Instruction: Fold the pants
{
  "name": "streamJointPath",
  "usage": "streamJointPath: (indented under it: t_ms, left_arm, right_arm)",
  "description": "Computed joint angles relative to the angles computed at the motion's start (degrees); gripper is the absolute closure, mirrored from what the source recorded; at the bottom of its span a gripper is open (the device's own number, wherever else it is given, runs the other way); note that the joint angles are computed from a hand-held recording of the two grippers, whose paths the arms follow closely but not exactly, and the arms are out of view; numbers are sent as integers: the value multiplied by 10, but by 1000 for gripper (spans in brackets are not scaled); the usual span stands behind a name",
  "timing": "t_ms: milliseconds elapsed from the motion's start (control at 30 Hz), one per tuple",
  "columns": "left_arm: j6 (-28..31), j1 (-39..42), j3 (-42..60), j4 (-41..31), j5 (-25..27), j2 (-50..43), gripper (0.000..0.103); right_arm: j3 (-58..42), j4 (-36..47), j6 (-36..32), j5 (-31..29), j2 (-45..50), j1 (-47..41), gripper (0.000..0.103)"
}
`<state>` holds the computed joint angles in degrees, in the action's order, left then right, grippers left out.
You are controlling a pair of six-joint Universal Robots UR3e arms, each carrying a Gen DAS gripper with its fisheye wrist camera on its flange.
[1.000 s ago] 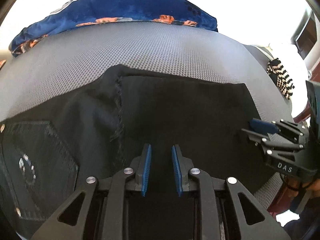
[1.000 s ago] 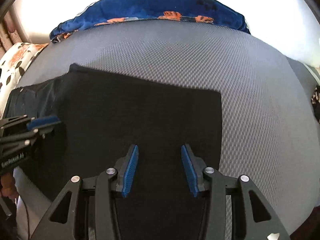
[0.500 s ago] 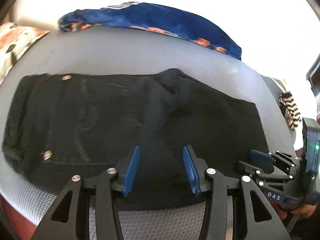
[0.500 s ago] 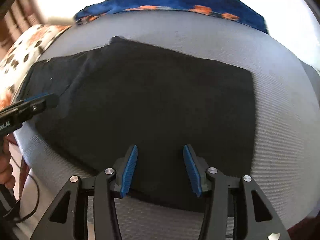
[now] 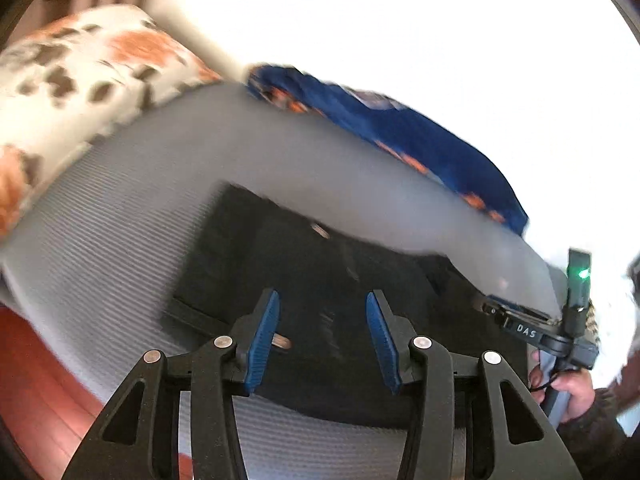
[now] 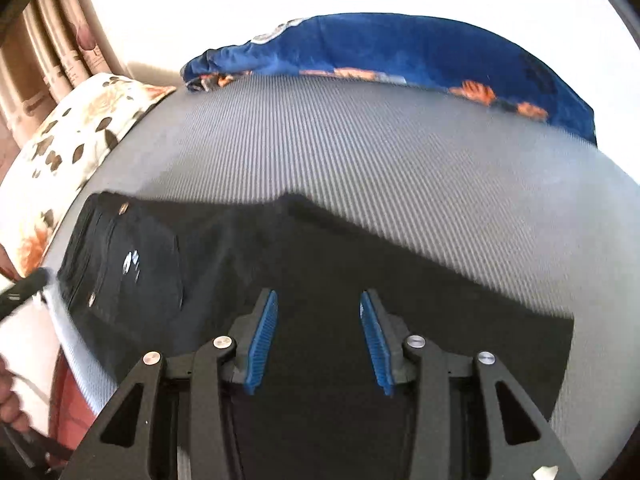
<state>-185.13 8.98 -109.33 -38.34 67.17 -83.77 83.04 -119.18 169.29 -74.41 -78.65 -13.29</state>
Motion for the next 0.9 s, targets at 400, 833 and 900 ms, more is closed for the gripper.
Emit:
streamJointPath:
  t_ms: [400, 833, 900]
  left_arm:
    - [54, 127, -48, -95, -30, 59, 48]
    - [-6, 230, -159, -123, -208, 29, 48]
    - [-25, 245, -182, -95, -226, 18, 48]
  right_arm:
    - [-169, 15, 33, -80, 169, 62, 64]
    - [-5, 70, 3, 65, -41, -39, 55]
    - [17, 78, -2, 70, -61, -46, 55]
